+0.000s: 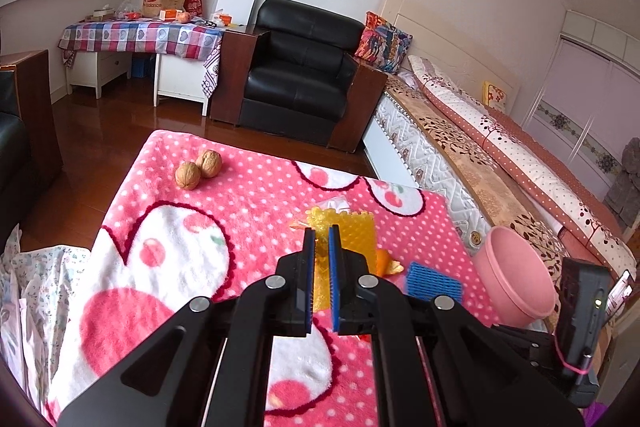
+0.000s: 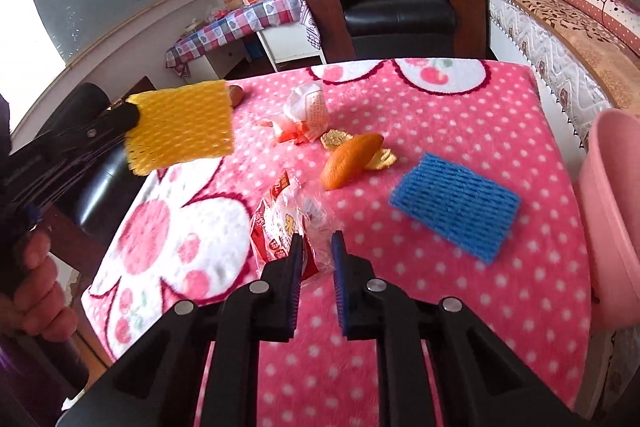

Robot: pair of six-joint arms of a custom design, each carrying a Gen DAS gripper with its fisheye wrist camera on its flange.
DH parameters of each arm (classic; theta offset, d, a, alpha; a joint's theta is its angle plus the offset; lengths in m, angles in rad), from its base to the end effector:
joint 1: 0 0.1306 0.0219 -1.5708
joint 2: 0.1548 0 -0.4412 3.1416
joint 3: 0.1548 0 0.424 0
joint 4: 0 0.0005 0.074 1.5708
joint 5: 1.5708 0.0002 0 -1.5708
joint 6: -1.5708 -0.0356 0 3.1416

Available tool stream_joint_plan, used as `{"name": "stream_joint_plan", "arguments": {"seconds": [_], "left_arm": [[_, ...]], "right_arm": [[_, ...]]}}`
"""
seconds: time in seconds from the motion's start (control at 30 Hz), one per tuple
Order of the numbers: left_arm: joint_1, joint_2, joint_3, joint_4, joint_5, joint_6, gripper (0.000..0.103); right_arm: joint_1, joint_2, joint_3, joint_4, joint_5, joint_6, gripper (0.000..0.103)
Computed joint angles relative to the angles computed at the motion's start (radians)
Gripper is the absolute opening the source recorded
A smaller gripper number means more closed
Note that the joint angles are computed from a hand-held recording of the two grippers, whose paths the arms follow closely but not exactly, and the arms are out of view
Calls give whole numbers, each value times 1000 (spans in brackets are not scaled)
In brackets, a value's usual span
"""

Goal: Collect trash
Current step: 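Grasp the yellow sponge with the left gripper while the right grasps the red-printed snack bag, then carry the yellow sponge and snack bag over the pink bucket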

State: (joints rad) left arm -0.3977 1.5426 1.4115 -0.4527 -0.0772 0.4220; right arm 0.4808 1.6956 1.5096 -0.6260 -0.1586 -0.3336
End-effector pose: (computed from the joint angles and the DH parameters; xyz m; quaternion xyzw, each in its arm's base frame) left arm 0.5441 -0.2261 0.4523 -0.0290 0.8797 -0.1575 0.4477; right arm 0.5609 0.2984 0.3969 -0.0973 0.9213 0.2138 0.3099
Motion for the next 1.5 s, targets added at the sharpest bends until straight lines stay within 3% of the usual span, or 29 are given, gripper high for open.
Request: {"name": "stream_joint_plan", "arguments": {"seconds": [0.3, 0.87, 1.5], "left_arm": [[-43, 2, 10, 3, 27, -12, 5], [-161, 112, 161, -10, 69, -60, 5], [-266, 326, 465, -83, 95, -144, 6]], "right_arm": [[-3, -134, -127, 56, 96, -50, 14], [-116, -304, -255, 101, 251, -103, 14], [-255, -275, -192, 38, 450, -79, 14]]}}
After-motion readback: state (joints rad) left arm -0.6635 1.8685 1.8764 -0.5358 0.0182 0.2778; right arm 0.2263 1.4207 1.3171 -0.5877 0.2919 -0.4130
